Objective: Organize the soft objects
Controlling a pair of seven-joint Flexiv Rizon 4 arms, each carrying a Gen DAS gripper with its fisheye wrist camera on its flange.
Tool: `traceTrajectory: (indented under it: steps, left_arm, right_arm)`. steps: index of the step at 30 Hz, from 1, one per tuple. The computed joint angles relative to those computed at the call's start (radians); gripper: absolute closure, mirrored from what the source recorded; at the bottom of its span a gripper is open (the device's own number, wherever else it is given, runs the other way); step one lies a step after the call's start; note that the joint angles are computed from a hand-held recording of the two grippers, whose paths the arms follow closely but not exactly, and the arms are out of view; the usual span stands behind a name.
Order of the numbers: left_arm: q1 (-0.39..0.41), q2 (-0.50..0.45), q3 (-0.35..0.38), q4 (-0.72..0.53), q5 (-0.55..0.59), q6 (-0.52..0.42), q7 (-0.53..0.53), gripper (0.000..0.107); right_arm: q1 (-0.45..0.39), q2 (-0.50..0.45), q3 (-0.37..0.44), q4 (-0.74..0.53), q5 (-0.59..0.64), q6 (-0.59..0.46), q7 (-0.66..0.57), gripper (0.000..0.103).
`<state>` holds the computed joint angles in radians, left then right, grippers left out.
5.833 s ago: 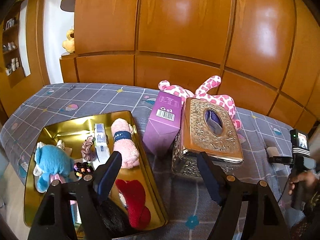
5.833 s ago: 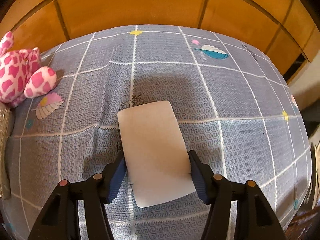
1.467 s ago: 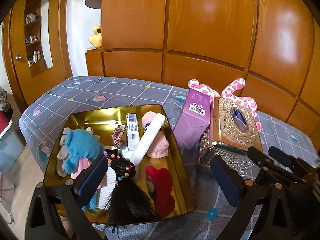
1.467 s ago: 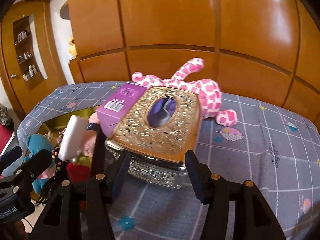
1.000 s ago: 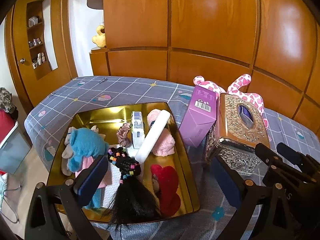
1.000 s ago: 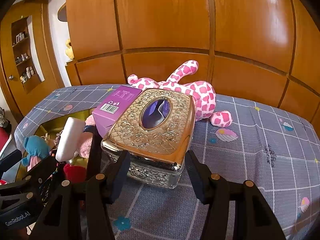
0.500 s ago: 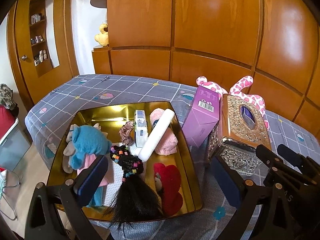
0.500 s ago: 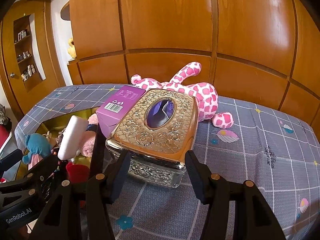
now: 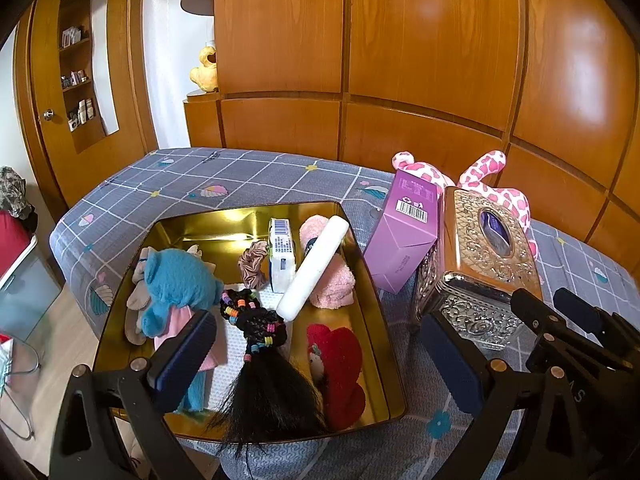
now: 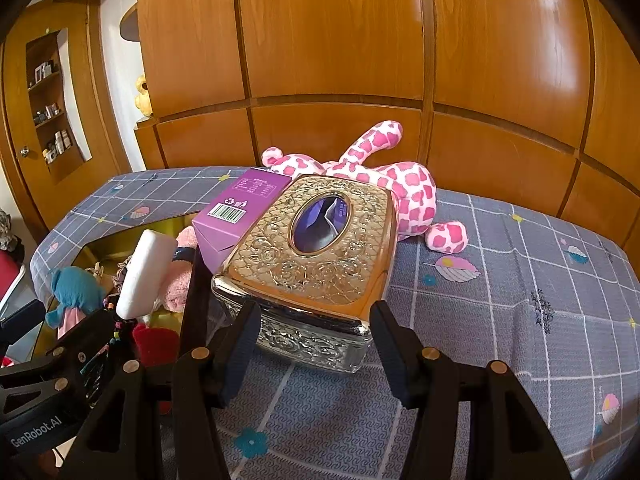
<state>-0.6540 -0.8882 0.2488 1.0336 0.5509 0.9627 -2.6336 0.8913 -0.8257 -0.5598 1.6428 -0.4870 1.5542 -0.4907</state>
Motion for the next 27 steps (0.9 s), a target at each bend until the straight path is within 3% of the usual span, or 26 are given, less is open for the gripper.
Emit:
traceTrajectory:
  steps: [27]
  left_arm:
    - [0.003, 0.000, -0.004, 0.004, -0.004, 0.004, 0.011, 0.004]
  right_arm:
    - [-0.003, 0.000, 0.005, 0.000, 0.000, -0.006, 0.004, 0.046]
